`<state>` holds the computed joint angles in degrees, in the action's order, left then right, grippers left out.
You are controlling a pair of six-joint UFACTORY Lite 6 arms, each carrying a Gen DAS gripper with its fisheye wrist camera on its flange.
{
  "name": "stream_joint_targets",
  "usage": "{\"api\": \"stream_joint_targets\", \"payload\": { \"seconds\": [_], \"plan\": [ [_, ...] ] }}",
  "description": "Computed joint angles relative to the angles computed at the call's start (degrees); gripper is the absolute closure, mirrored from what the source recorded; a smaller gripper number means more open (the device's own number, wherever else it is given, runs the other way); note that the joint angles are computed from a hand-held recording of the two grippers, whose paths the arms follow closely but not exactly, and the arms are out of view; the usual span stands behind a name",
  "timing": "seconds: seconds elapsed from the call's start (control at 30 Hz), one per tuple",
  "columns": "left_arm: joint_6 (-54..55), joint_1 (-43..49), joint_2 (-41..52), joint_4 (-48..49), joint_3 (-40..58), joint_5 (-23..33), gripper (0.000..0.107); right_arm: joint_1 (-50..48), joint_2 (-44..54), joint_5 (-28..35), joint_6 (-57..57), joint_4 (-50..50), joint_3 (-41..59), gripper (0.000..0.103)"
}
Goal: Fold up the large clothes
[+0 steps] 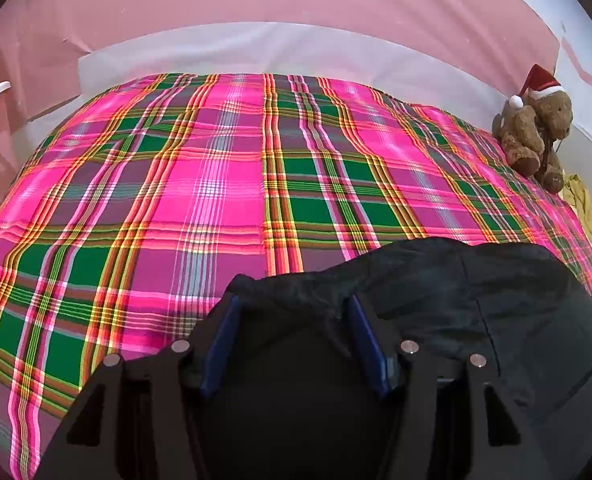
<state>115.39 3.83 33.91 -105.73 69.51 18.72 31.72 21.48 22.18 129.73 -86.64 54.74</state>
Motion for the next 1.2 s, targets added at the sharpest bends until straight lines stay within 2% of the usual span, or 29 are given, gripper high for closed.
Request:
{"api": "stream_joint_targets", "payload": {
  "seconds": [0.7, 0.8, 0.9, 0.97, 1.03, 1.13, 1.2],
  "plan": [
    [2.44, 0.23, 0.54, -2.89, -0.14, 1.12, 0.047, 0.12, 0.4, 0.37, 4.95, -4.41, -0.56, 0.032],
    [0.59, 0.24, 0.34, -1.3, -0.16, 0.92, 0.047, 0.04, 0.19, 0.19, 2.24, -1.72, -0.05, 0.032],
    [-9.93, -0.58, -1.87, 9.17, 0.41, -2.42, 0.049, -0.34, -3.84, -0.77, -7.32, 7.58, -0.78, 0.032],
    [-13.86, 0.71, -6.51, 13.33, -2.17, -0.77, 0.049, 1.49, -10.01, 1.81, -12.18, 13.12, -3.07, 0.031],
    [-16.1, 3.35, -12.34, 15.37, -6.08, 2.75, 0.049, 4.83, -17.89, 5.56, -12.35, 13.59, -6.8, 0.031],
    [-13.77, 7.76, -21.87, 15.03, -14.22, 7.53, 0.049, 13.18, -27.21, 13.93, -14.52, 16.27, -10.5, 0.031],
    [-11.49, 9.66, -27.6, 14.62, -20.08, 9.03, 0.049, 19.06, -29.66, 19.23, -14.32, 17.27, -11.67, 0.031]
  ]
}}
